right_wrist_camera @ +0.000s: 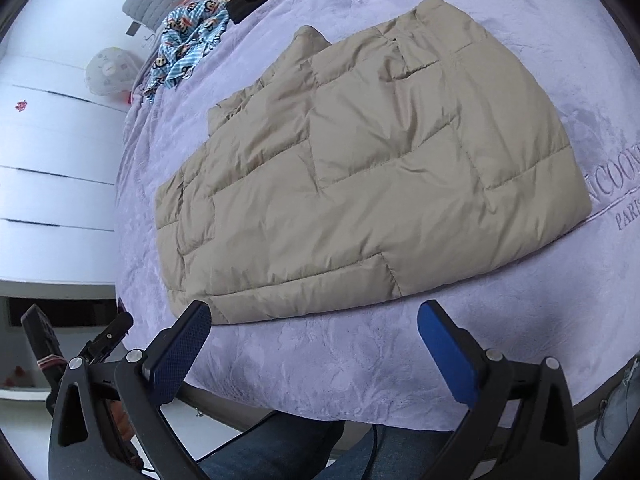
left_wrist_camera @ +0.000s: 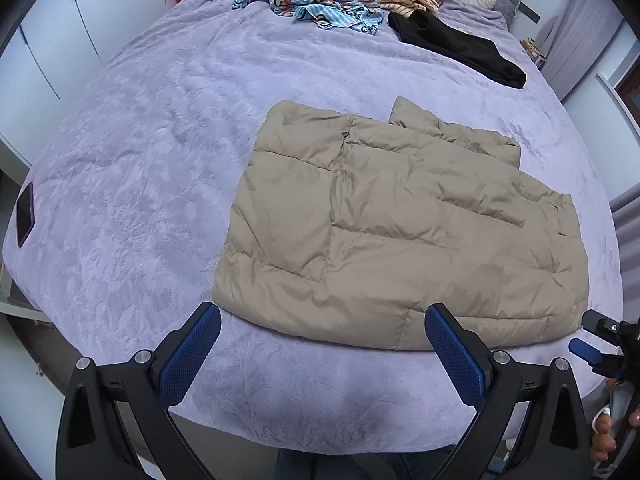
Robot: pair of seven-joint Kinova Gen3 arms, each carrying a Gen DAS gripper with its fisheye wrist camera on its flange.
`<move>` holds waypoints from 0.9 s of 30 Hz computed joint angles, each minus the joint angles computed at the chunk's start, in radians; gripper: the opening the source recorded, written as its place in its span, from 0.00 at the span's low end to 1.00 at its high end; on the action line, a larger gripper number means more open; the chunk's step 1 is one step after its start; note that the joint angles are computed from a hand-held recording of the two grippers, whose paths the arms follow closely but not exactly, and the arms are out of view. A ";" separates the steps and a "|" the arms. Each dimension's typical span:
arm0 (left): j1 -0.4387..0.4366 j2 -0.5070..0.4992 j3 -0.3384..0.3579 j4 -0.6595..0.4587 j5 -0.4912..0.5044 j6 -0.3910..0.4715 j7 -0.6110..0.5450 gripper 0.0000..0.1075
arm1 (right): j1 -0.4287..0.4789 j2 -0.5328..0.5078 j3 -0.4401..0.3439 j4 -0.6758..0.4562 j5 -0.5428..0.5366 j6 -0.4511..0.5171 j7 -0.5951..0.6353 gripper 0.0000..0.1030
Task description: Fold large clothes
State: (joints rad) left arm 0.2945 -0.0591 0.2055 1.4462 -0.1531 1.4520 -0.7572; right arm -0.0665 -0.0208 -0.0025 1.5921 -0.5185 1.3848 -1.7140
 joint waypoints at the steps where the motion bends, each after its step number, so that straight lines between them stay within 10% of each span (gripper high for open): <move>1: -0.009 -0.001 -0.014 0.005 0.010 -0.004 -0.032 0.95 | -0.004 0.000 -0.005 0.006 -0.002 -0.010 -0.028 1.00; 27: -0.233 0.132 -0.157 0.072 0.236 -0.079 -0.553 0.95 | -0.213 0.104 -0.121 -0.012 0.096 -0.163 -0.465 1.00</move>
State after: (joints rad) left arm 0.0614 0.0728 0.0486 1.5179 0.0827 1.3725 -1.3105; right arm -0.2798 0.0835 -0.1233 1.5806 -0.4223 1.2214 -2.1793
